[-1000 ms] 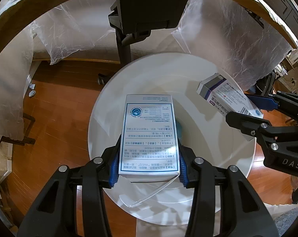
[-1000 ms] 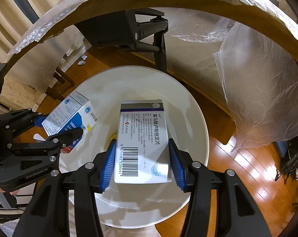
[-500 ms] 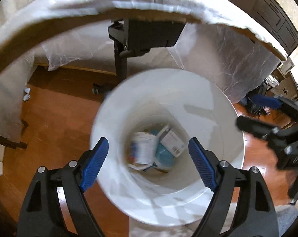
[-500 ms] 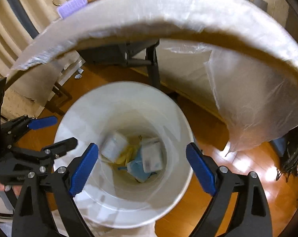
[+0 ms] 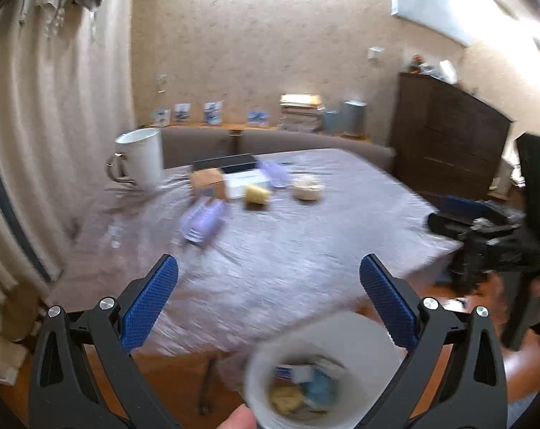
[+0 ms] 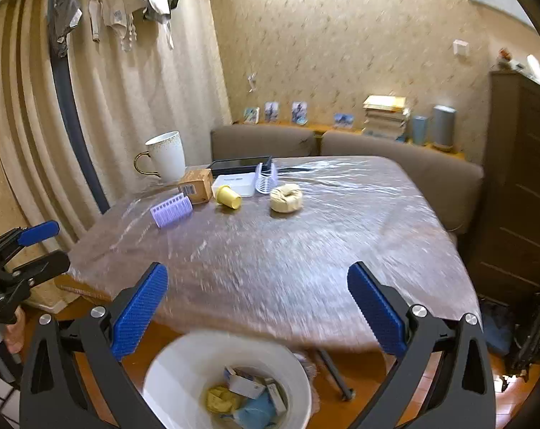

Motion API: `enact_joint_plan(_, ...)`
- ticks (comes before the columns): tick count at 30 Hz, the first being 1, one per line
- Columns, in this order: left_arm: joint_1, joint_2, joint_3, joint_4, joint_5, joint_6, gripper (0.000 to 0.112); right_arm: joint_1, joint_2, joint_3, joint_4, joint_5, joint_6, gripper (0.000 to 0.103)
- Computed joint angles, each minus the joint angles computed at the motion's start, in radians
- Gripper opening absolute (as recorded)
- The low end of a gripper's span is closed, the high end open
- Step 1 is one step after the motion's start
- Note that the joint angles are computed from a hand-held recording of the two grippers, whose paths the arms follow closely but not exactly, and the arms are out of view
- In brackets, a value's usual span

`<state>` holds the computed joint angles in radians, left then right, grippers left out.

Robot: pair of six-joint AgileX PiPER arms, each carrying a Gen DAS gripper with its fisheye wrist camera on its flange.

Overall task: Collect trash
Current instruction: 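Grasp the lavender hair roller with the left gripper while the right gripper grasps the cloth bundle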

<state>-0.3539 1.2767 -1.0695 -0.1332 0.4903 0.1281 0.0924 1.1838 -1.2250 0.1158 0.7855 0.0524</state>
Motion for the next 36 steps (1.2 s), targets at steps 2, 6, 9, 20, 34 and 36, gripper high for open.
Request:
enact_joint_plan(2, 0.038, 0.100, -0.084, 0.022, 0.019, -0.011, 0.102, -0.008, 0.083, -0.064, -0.022, 0.003, 0.012, 0.099)
enact_joint_plan(6, 0.135, 0.257, -0.215, -0.106, 0.072, 0.132, 0.102, -0.001, 0.281, -0.215, -0.096, 0.020, 0.028, 0.099)
enact_joint_plan(9, 0.141, 0.363, -0.305, -0.061, 0.097, 0.141, 0.102, 0.020, 0.413, -0.329, -0.142, 0.048, 0.065, 0.099)
enact_joint_plan(20, 0.171, 0.687, -0.651, -0.107, 0.242, 0.291, 0.102, 0.012, 0.835, -0.774, -0.163, 0.222, 0.081, 0.097)
enact_joint_plan(34, 0.190, 0.860, -0.894, -0.170, 0.394, 0.377, 0.073, 0.011, 1.044, -1.083, -0.151, 0.374, 0.071, 0.078)
enact_joint_plan(36, 0.192, 0.875, -0.918, -0.170, 0.410, 0.377, 0.063, 0.018, 1.043, -1.081, -0.165, 0.376, 0.079, 0.075)
